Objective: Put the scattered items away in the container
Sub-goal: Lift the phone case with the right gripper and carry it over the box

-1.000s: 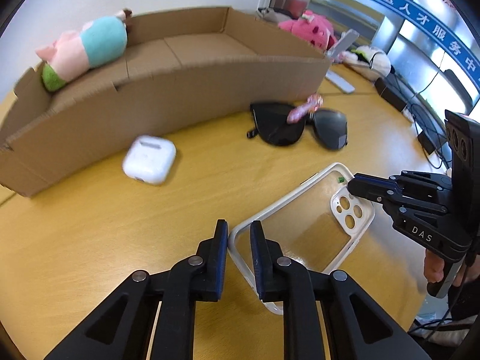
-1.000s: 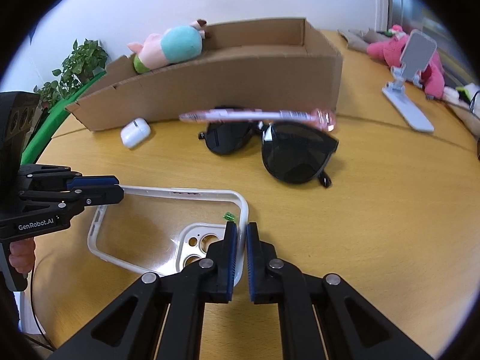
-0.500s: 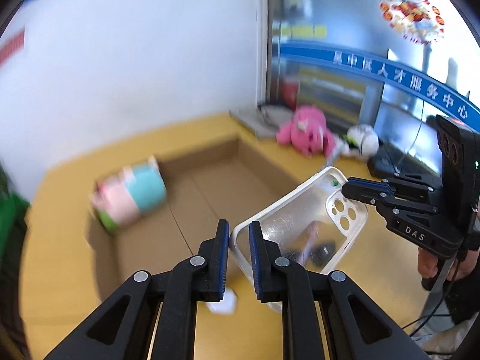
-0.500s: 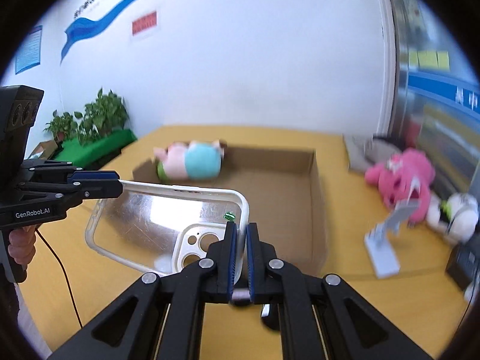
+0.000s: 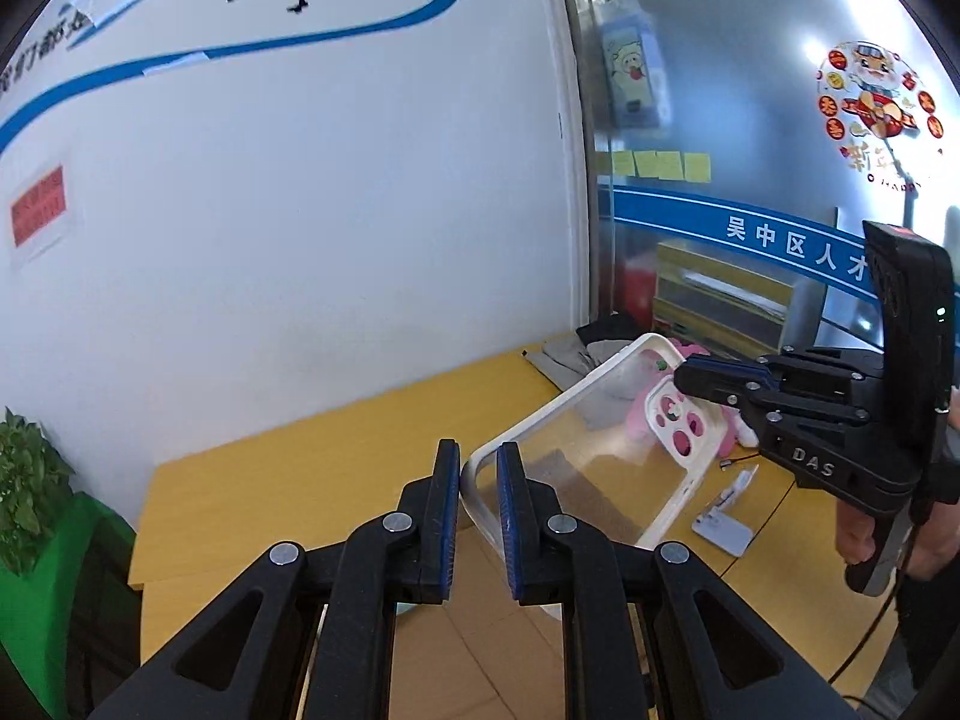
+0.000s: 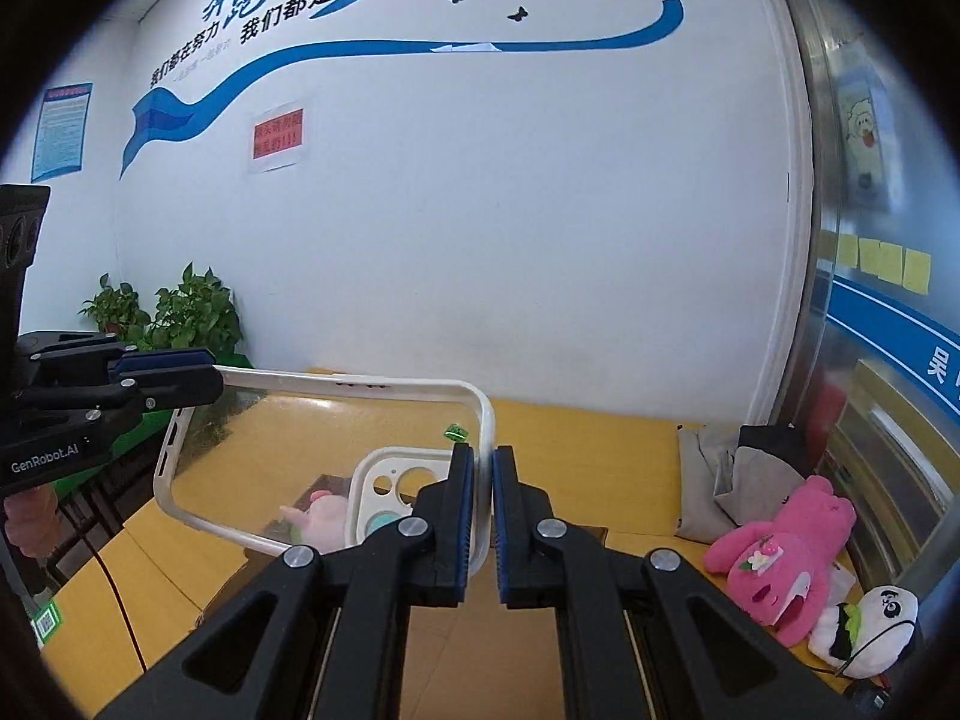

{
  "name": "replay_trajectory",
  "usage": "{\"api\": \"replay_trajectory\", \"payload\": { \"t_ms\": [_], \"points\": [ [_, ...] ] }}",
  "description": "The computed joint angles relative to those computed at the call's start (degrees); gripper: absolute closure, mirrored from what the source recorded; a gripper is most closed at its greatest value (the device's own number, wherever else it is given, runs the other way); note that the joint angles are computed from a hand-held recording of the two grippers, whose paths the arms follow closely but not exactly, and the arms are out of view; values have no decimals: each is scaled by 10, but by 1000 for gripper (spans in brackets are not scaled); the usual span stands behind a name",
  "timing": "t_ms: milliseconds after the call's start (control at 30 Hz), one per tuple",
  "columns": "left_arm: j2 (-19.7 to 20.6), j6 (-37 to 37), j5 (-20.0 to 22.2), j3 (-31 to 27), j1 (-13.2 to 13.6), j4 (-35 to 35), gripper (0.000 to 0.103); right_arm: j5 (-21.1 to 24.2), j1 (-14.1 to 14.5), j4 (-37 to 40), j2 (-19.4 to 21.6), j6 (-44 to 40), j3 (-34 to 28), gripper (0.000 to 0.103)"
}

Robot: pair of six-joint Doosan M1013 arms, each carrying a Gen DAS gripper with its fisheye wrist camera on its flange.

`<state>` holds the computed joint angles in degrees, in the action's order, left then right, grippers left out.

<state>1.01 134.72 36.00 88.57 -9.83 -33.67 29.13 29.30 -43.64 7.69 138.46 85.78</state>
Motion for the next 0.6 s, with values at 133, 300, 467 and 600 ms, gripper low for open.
{"api": "replay_trajectory", "payload": {
  "t_ms": [133,300,467,600],
  "points": [
    [44,-56,31,-51,-5,42,92,17,-26,84,30,-65,-38,99],
    [98,-102,70,-96,-5,66,92,50,-49,168,69,-140,-79,99],
    [136,-131,88,-113,-10,94,92,67,-66,225,103,-183,-99,99],
    [170,-150,103,-130,-12,110,92,77,-79,268,132,-212,-111,99]
  ]
}}
